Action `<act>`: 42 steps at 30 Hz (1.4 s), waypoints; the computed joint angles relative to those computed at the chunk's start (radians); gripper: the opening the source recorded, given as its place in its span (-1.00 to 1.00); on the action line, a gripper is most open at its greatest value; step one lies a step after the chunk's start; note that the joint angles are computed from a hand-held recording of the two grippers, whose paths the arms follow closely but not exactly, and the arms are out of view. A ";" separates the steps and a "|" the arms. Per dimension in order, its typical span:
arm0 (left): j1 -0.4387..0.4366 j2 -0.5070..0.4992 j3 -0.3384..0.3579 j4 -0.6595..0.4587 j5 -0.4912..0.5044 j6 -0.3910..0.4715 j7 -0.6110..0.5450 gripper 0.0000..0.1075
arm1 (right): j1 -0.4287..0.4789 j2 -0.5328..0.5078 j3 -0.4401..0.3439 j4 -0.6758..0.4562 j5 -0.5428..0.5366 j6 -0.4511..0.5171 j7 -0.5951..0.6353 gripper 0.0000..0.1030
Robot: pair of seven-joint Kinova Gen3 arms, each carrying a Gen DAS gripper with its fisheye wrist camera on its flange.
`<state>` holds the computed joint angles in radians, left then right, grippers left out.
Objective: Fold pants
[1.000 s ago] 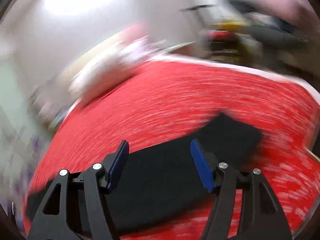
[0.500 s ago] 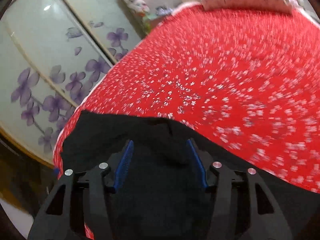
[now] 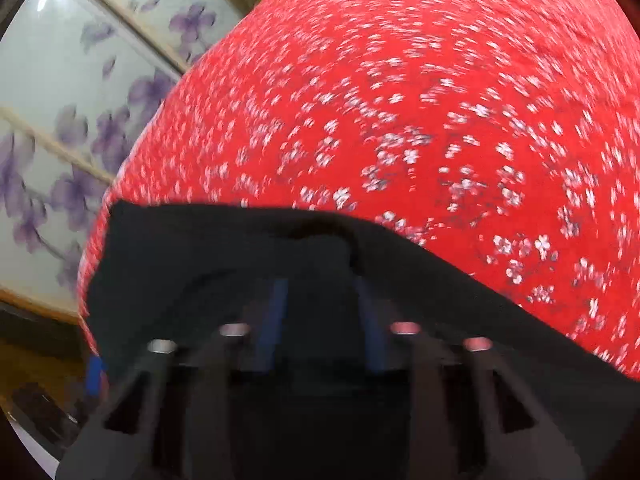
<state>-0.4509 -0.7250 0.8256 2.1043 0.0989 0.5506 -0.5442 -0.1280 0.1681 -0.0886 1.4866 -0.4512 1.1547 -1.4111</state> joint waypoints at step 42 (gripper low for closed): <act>0.296 -0.107 -0.435 0.352 0.029 -0.427 0.317 0.85 | 0.149 -0.543 0.551 0.570 -0.366 -0.001 0.614 0.17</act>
<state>-0.1553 -0.8320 0.3910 2.4564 0.1281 0.1239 -0.2268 0.0211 -0.3746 0.4622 2.0563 -0.8176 1.1540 -0.7968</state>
